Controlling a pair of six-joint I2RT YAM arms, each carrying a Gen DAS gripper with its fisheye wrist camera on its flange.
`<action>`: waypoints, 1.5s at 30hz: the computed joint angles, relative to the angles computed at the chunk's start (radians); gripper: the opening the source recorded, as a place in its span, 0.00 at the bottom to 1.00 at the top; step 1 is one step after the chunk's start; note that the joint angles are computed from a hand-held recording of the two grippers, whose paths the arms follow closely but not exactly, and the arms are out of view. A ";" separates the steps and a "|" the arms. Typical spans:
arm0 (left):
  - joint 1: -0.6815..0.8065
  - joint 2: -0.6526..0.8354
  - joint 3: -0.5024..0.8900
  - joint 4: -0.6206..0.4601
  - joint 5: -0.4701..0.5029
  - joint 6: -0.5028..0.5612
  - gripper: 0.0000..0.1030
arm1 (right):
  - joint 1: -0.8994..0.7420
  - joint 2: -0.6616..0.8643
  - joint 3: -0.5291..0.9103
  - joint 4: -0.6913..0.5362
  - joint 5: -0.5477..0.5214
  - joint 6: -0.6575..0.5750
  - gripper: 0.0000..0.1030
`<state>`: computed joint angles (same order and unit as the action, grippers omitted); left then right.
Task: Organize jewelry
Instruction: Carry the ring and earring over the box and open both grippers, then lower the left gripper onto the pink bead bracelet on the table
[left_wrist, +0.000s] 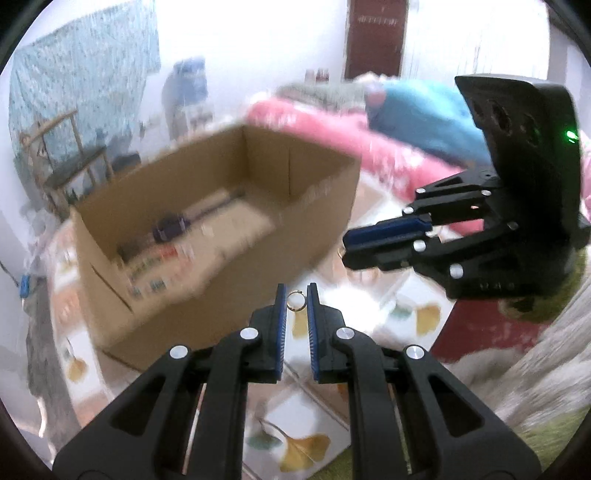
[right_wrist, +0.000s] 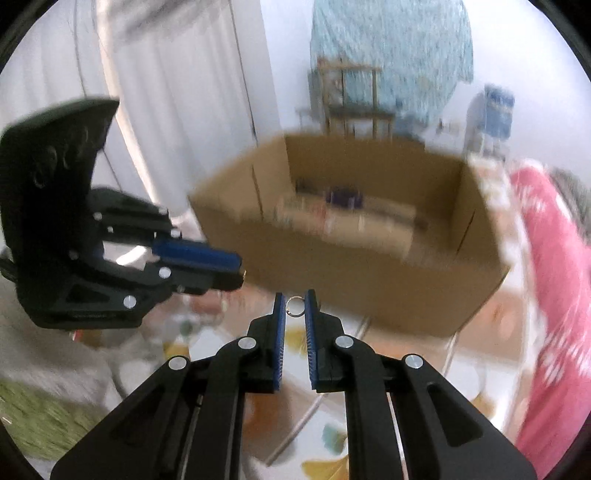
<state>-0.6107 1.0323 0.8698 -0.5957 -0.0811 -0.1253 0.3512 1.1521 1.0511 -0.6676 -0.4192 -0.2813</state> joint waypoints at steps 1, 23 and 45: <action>0.032 -0.010 0.025 -0.007 0.020 0.027 0.10 | -0.018 0.013 0.037 -0.006 -0.029 -0.007 0.10; 0.402 0.480 0.349 -0.115 0.239 0.162 0.16 | 0.009 1.006 1.164 -0.561 -0.017 -0.019 0.13; 0.411 -0.051 0.045 -0.042 0.188 0.108 0.51 | -0.237 0.235 0.345 -0.041 -0.296 0.036 0.43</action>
